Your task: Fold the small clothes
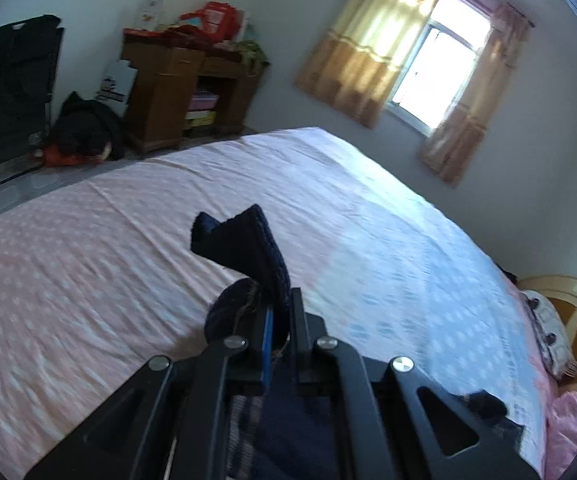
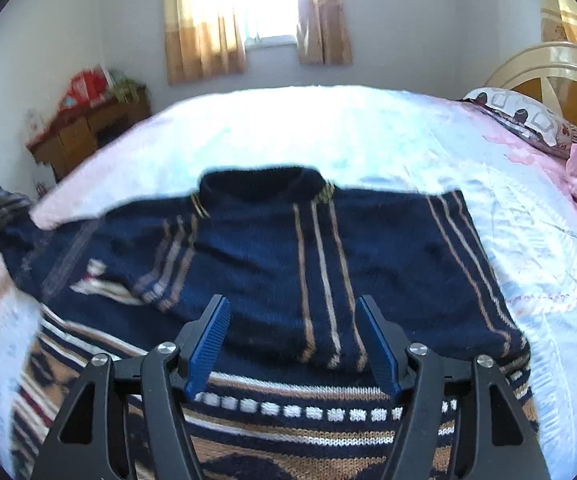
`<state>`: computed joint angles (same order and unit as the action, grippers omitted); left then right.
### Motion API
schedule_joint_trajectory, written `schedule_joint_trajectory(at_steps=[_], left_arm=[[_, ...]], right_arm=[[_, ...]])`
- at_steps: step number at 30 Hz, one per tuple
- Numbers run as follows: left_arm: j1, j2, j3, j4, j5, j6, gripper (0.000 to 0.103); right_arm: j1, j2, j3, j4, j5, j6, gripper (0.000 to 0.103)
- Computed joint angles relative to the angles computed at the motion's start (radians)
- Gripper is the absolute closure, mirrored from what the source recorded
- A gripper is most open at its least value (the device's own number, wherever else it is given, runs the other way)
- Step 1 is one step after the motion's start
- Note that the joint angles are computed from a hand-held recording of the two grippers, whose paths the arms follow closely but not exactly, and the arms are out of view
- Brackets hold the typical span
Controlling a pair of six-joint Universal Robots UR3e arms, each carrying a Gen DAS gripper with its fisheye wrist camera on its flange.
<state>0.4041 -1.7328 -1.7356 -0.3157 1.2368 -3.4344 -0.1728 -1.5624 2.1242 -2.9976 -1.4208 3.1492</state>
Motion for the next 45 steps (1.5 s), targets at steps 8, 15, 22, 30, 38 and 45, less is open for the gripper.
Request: schedule_joint_trajectory(at_steps=[8, 15, 22, 30, 38, 45], left_arm=[[-0.13, 0.03, 0.037, -0.029, -0.01, -0.062, 0.097], [-0.295, -0.023, 0.087, -0.009, 0.019, -0.152, 0.097], [-0.508, -0.142, 0.211, 0.003, 0.107, -0.205, 0.097], [-0.696, -0.333, 0.398, -0.031, 0.223, -0.192, 0.097], [-0.847, -0.514, 0.603, -0.164, 0.418, -0.078, 0.091], [-0.903, -0.357, 0.287, 0.062, 0.551, 0.152, 0.034]], right_arm=[[-0.093, -0.189, 0.113, 0.087, 0.109, -0.076, 0.032], [-0.254, -0.384, 0.241, 0.18, 0.24, -0.155, 0.032], [-0.37, -0.491, 0.333, 0.225, 0.325, -0.206, 0.032], [-0.452, -0.546, 0.389, 0.257, 0.404, -0.239, 0.032], [-0.5, -0.522, 0.436, 0.246, 0.467, -0.266, 0.032], [-0.534, -0.482, 0.459, 0.245, 0.502, -0.282, 0.032]])
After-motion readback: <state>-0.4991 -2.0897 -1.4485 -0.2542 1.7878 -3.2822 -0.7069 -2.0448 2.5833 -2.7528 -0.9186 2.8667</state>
